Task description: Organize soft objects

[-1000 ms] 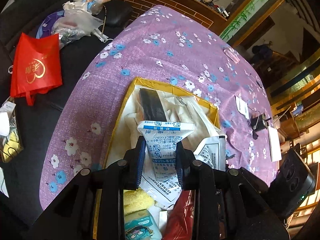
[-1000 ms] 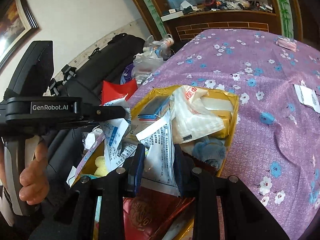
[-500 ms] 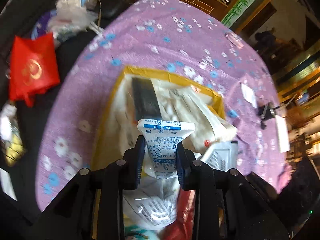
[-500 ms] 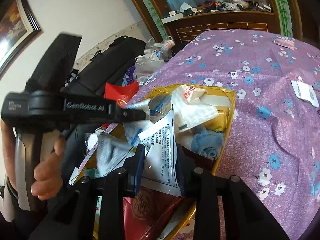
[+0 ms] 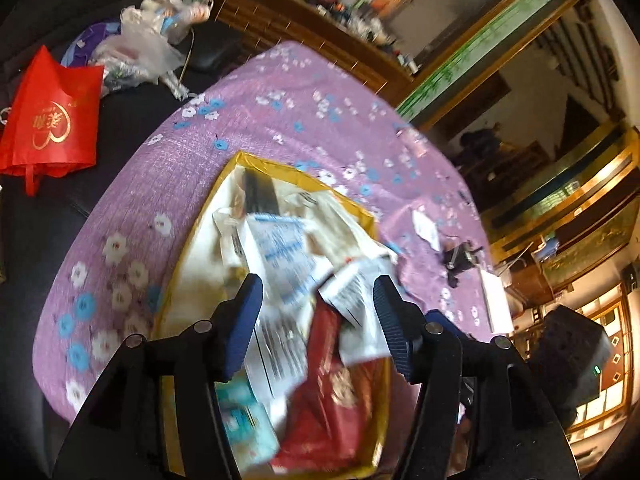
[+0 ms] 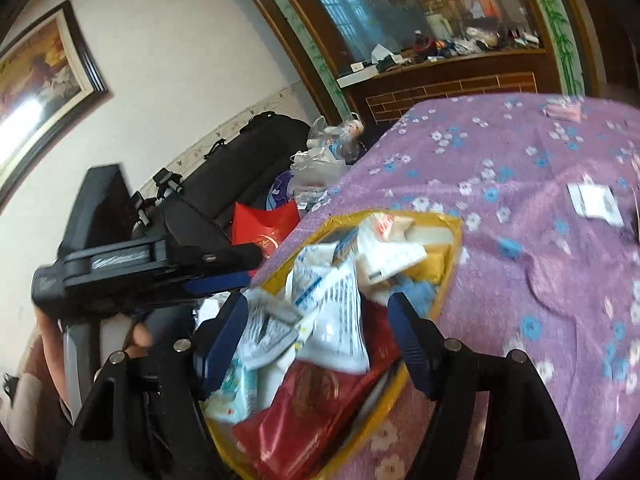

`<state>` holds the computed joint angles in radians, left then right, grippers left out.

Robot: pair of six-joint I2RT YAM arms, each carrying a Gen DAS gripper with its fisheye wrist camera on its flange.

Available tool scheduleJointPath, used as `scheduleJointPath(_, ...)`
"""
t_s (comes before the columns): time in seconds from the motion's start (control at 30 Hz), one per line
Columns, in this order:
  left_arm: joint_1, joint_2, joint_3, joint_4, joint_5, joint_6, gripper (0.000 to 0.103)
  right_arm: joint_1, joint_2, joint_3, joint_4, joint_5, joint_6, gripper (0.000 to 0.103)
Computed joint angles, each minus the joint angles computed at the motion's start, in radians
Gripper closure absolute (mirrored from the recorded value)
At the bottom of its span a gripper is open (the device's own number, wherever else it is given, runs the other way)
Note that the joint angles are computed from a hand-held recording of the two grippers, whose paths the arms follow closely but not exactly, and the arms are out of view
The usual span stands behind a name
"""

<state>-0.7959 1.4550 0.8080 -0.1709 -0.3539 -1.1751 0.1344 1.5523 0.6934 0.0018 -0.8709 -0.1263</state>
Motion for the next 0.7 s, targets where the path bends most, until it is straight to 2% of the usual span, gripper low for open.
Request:
scheduleJointPath(0.1,-0.117,-0.002,0.029,-0.076,-0.131,-0.067,0.045,-0.054,-0.015,-0.019,-0.081,-0.040,-0.065,0.031)
scheduleJointPath(0.2,-0.240,0.073,0.148,-0.285,-0.291,-0.216,0.045,-0.085,-0.029,-0.036,-0.152,-0.027,-0.102,0.031)
scheduleJointPath(0.27,-0.286,0.110,0.198,-0.359,-0.342,-0.307,0.045,-0.119,-0.042,-0.040,-0.221,-0.040,-0.161,0.031)
scheduleJointPath(0.37,-0.304,0.113,0.203,-0.329,-0.336,-0.315,0.045,-0.193,-0.055,-0.037,-0.304,-0.066,-0.248,0.031)
scheduleJointPath(0.43,-0.302,0.129,0.218,-0.272,-0.310,-0.268,0.045,-0.238,-0.043,-0.013,-0.352,-0.079,-0.274,0.031)
scheduleJointPath(0.57,-0.297,0.201,0.292,-0.243,-0.272,-0.175,0.045,-0.316,0.015,0.053,-0.408,-0.100,-0.295,0.031)
scheduleJointPath(0.63,-0.291,0.242,0.345,-0.290,-0.262,-0.163,0.045,-0.325,0.044,0.069,-0.405,-0.096,-0.278,0.031)
scheduleJointPath(0.7,-0.299,0.295,0.421,-0.402,-0.293,-0.167,0.045,-0.320,0.054,0.067,-0.404,-0.088,-0.271,0.031)
